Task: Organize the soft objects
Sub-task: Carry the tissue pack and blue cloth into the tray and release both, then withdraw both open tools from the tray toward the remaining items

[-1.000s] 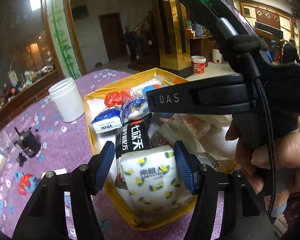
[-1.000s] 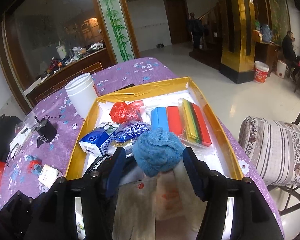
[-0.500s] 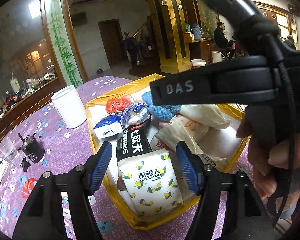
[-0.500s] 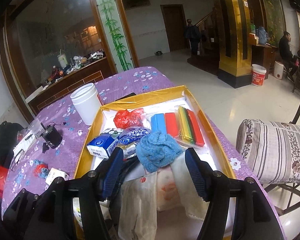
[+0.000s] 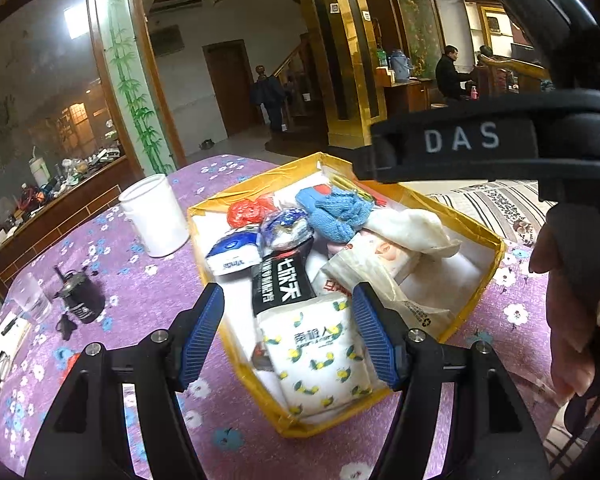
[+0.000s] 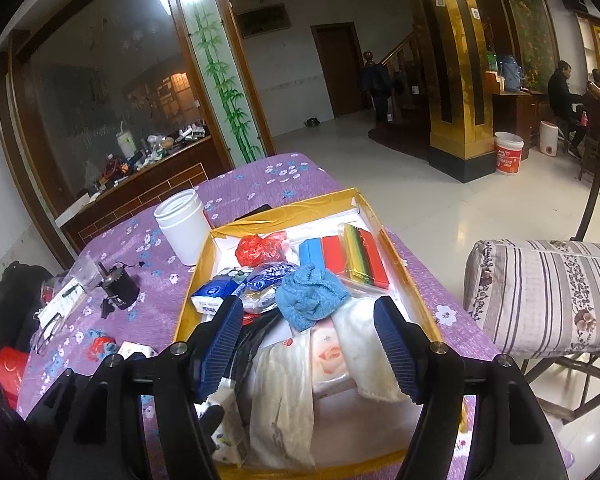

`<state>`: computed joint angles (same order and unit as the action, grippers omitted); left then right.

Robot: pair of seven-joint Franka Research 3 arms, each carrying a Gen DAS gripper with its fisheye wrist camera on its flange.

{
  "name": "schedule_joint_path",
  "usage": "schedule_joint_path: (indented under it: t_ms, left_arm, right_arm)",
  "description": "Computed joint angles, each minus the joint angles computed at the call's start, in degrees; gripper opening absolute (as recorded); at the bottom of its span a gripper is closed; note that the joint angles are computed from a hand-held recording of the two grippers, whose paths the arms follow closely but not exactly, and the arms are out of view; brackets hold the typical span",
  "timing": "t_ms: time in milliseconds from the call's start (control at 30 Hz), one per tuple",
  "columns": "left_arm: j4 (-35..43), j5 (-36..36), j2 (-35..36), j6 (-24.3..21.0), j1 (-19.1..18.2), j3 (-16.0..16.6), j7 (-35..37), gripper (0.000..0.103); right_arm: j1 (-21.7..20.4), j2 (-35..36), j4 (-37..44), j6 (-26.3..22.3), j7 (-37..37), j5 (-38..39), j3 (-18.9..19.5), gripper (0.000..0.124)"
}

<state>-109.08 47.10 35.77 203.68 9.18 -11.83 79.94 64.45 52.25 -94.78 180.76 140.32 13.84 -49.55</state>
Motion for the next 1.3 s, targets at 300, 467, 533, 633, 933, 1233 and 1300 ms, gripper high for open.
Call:
schedule_joint_path:
  t_ms: [300, 467, 533, 633, 933, 1233, 1300]
  left_arm:
    - [-1.17, 10.51, -1.34, -5.28, 11.66, -8.88, -6.16, 0.066]
    - [-1.41, 13.91, 0.54, -9.69, 22.87, -18.98, -5.82, 0.066]
    - [-1.38, 14.35, 2.99, -13.77, 30.49, -26.52, -3.96, 0.066]
    - [-0.96, 11.12, 6.69, -19.19, 38.63, -34.39, 0.14, 0.066]
    - [14.23, -5.96, 16.44, -38.09, 41.13, -38.13, 7.24, 0.066]
    - [36.11, -17.61, 24.64, -55.78, 29.35, -33.15, 11.75, 0.066]
    - [39.45, -19.72, 25.65, -58.31, 27.02, -31.77, 11.61, 0.066]
  right_arm:
    - [1.29, -0.20, 0.47, 0.49, -0.81, 0.98, 0.55, 0.072]
    - [-0.47, 0.31, 3.97, -0.49, -1.67, -0.53, 3.25, 0.072]
    - [-1.08, 0.52, 5.64, -1.11, -1.99, -1.78, 4.32, 0.072]
    - [-1.56, 1.19, 8.13, -2.05, -1.65, -3.81, 5.35, 0.072]
    - [-8.54, 3.50, 18.36, -3.63, -4.40, -10.71, 16.99, 0.072]
    - [-19.22, 12.39, 36.66, -11.20, -15.76, -17.10, 34.28, 0.072]
    - [-19.22, 13.00, 37.10, -11.08, -15.20, -17.67, 34.07, 0.072]
